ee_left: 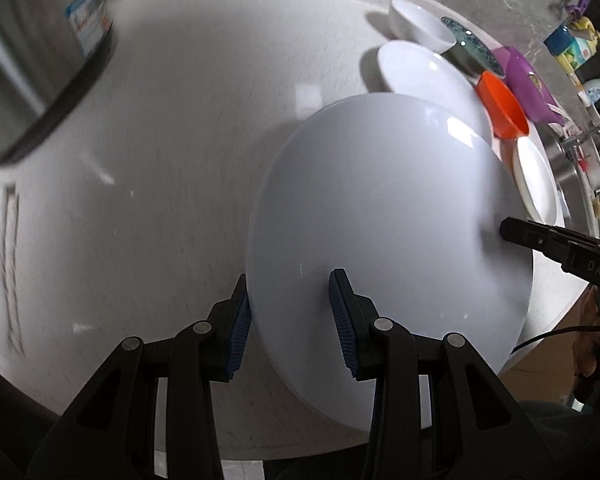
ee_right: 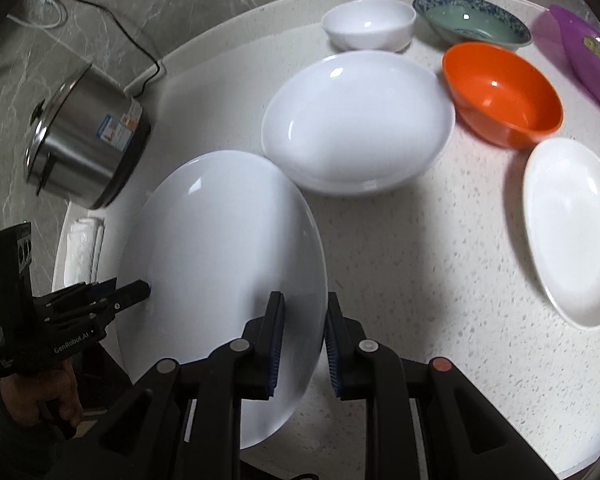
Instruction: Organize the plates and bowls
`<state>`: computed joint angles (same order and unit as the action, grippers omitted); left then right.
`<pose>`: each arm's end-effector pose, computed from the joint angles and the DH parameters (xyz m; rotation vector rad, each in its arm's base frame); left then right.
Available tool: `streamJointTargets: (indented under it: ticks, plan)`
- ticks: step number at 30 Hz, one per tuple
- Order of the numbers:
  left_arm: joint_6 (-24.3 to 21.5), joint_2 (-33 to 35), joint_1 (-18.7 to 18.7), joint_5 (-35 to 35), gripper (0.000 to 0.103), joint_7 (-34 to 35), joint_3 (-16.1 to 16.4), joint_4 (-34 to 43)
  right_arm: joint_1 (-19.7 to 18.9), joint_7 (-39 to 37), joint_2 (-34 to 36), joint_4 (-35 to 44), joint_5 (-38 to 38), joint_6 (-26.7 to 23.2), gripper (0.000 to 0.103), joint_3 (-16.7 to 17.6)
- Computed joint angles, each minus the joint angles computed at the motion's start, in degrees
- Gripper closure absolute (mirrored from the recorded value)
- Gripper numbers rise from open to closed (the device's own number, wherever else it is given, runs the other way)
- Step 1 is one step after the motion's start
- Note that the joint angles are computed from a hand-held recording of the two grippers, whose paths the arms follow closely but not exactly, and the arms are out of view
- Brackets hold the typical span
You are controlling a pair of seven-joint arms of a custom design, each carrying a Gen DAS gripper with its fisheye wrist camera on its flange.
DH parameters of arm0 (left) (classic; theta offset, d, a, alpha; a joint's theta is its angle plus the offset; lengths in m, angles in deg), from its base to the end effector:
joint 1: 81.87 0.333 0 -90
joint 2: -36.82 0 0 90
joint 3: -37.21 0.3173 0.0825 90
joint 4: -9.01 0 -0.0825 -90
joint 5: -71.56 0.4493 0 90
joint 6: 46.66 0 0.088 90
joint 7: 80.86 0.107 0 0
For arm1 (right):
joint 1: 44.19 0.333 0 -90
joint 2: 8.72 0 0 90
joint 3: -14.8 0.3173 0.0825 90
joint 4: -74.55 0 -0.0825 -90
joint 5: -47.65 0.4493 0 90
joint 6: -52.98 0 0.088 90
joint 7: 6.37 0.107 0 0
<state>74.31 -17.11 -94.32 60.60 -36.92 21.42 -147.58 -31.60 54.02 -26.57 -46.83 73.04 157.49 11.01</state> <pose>0.3262 -0.1773 0.4829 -2.5580 1.5852 -0.4434 0.5179 0.1131 0.5379 -2.4027 1.3233 0.3399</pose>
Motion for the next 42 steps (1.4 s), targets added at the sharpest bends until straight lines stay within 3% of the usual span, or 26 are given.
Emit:
streamJointTargets:
  ticks: [10,17,24,28,30,32,34,36,40,42]
  plan:
    - [2.78,-3.75,0.23,0.71,0.067,-1.07,0.26,-6.34,1.44,-3.67,1.71,-1.97,-0.01,3.27,0.082,1.16]
    - [5.15,0.67,4.21,3.21,0.067,4.72,2.67,-4.4,2.21,-2.94,3.72,-1.36,0.5,5.59,0.081,2.22]
    - [8.63,1.85,5.04,2.98,0.063,7.21,2.38,-4.72,2.08,-2.4,3.24,-2.25,1.57,6.37,0.079,1.95]
    - [8.83,0.53,5.36,1.79,0.062,8.77,3.84,-5.32,2.01,-1.89,3.15,-2.42,2.43,6.6,0.073,1.73]
    - [9.46,-1.68,6.45,1.99,0.052,9.32,4.28,-5.64,1.56,-1.04,2.49,-2.67,3.23,6.22,0.059,1.22]
    - [13.12,-4.24,7.44,2.62,0.023,11.29,4.74,-6.45,0.99,-0.69,0.94,-3.55,4.15,6.59,0.043,0.48]
    - [17.96,-4.33,7.68,2.69,0.013,14.7,5.71,-6.51,0.27,-0.67,-1.47,-5.12,6.23,7.74,0.039,-0.84]
    - [20.35,-0.85,7.59,2.38,0.008,19.69,7.5,-4.15,-0.7,-0.28,-3.85,-6.82,8.37,9.74,0.034,-2.45]
    - [16.13,10.9,7.36,-2.59,0.008,26.26,11.61,4.59,-3.22,5.21,-6.75,-8.96,11.39,12.99,0.032,-5.22]
    - [17.76,15.02,8.55,-5.18,0.008,27.23,12.0,7.03,-3.88,8.44,-7.45,-9.53,13.84,13.93,0.027,-6.36]
